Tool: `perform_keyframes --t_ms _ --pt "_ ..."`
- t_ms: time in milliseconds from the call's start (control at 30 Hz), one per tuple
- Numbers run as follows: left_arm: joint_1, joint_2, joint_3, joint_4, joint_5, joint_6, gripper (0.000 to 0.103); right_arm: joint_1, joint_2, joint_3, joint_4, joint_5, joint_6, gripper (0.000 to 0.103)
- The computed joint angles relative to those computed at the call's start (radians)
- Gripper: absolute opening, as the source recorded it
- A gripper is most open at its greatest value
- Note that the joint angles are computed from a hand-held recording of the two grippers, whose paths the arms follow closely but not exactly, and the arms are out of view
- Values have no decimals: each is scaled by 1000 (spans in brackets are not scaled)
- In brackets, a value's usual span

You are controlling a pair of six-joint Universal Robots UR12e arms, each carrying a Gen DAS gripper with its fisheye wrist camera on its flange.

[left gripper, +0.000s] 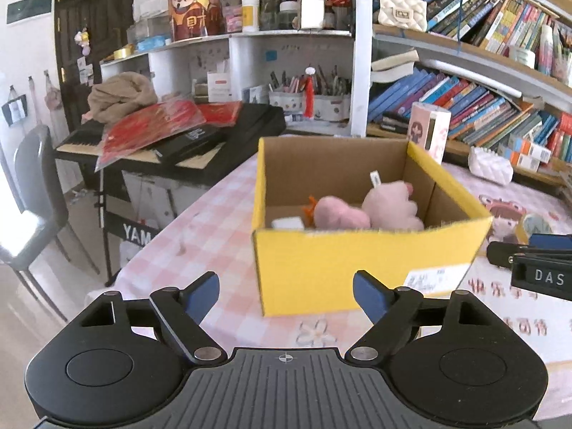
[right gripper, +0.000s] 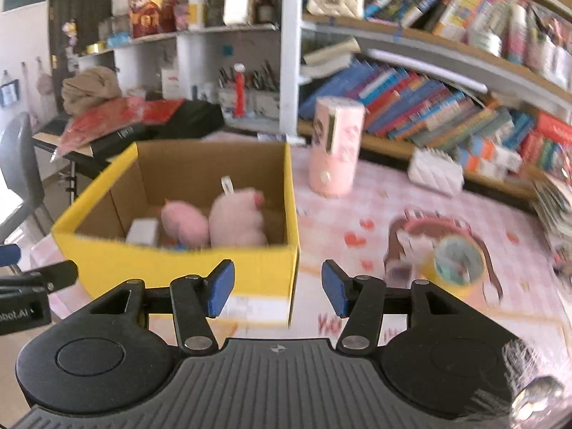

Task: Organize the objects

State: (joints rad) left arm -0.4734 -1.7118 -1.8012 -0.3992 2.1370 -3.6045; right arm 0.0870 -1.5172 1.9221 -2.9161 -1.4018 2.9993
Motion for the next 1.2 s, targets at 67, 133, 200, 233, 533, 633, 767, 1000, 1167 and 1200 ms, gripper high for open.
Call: perform_keyframes --t_ms 67,133,200,233,533,633,767,1000,1167,1200 --pt "-3 13 -12 -12 -5 -15 85 2 -14 16 3 -14 4 57" --pt "-6 24 -23 -20 -8 -27 85 6 -27 29 2 -25 13 57" --pt "-10 33 -32 -28 -8 -34 85 12 -39 45 -2 -30 12 60" --pt "-11 37 -36 -31 -10 -35 85 14 -45 52 0 -30 8 61" --pt "-27 61 -64 -44 -34 -28 92 26 -94 100 32 -30 -23 81" --pt "-31 67 -72 -43 -43 -26 94 25 -108 113 45 -37 -19 83" --pt "-34 70 -76 -44 -63 -19 94 23 -127 133 55 -51 -11 84" --pt "-45 65 -77 -29 -104 24 95 13 -165 171 59 -88 11 86" --pt "-53 56 -70 -16 -134 59 95 4 -187 187 76 -130 51 87" --pt "-53 55 -68 -14 -141 65 95 1 -191 191 79 -139 59 88"
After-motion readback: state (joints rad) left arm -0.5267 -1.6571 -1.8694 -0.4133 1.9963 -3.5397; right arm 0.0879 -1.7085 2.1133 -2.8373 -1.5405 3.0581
